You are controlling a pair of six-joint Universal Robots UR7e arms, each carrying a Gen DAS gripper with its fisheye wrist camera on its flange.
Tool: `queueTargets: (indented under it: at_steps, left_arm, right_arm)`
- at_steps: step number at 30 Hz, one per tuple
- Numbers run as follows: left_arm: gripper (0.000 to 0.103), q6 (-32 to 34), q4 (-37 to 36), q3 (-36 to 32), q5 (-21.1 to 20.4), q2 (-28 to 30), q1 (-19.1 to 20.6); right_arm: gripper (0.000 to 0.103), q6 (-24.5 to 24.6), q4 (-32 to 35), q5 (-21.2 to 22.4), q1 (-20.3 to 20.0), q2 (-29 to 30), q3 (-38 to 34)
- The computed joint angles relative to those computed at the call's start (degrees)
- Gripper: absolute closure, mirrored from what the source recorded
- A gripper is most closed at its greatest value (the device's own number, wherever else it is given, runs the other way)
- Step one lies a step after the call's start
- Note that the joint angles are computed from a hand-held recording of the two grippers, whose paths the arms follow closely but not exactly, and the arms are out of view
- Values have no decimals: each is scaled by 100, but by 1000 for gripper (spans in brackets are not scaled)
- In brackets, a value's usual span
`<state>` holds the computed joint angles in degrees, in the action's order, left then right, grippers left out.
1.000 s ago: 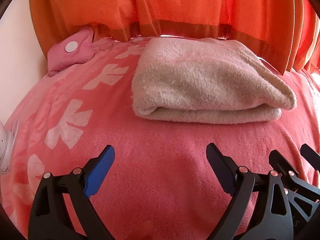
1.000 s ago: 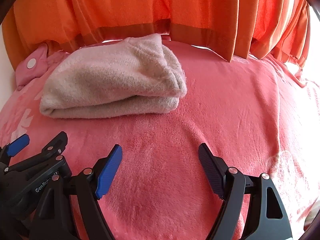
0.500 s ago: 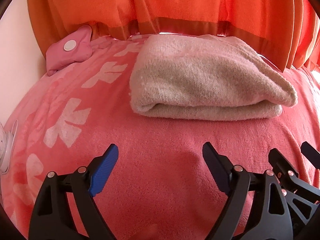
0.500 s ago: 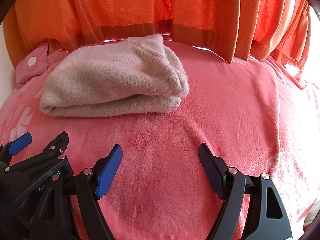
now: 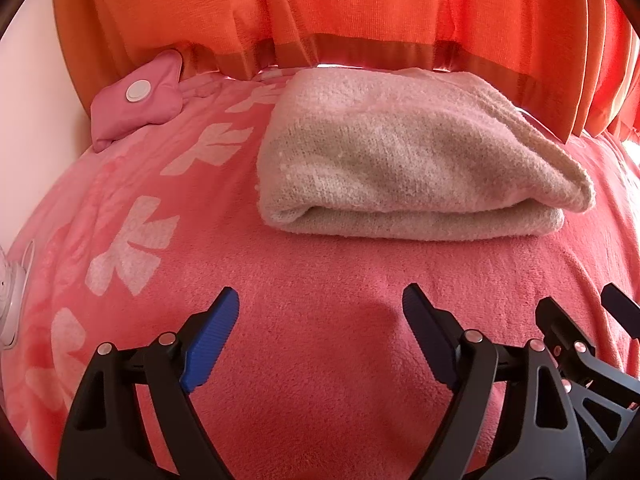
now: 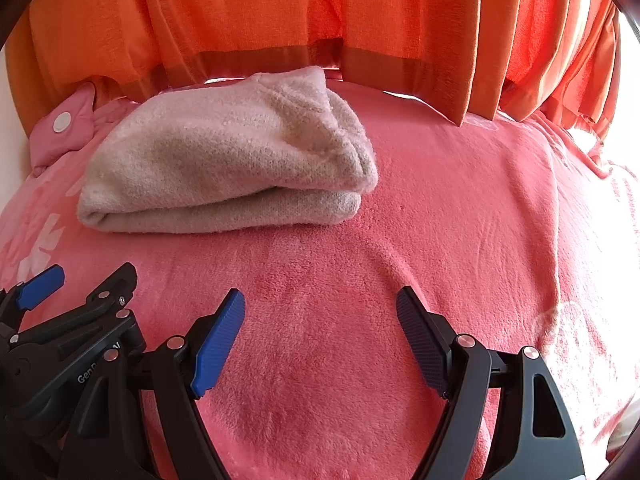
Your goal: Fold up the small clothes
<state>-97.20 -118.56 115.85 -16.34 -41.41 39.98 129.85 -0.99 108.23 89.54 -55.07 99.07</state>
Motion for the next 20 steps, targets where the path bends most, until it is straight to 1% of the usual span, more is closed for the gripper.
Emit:
queueTargets:
  at_steps: [2, 8, 9, 17, 19, 20]
  left_arm:
    - [22, 59, -98, 8, -7, 11, 5]
    - [22, 378, -711, 127, -112, 12, 66]
    - [22, 376, -716, 134, -108, 9, 68]
    - [22, -38, -143, 24, -40, 18, 54]
    - [22, -199, 147, -38, 5, 33, 37]
    - [22, -184, 141, -35, 10, 32, 31]
  right_arm:
    - [27, -1, -10, 7, 3, 1, 7]
    - [27, -18, -50, 38, 6, 14, 23]
    - [27, -27, -31, 30, 0, 15, 9]
    - [27, 18, -97, 76, 18, 19, 47]
    - [27, 19, -112, 86, 23, 18, 54]
    - [27, 28, -117, 85, 20, 14, 57]
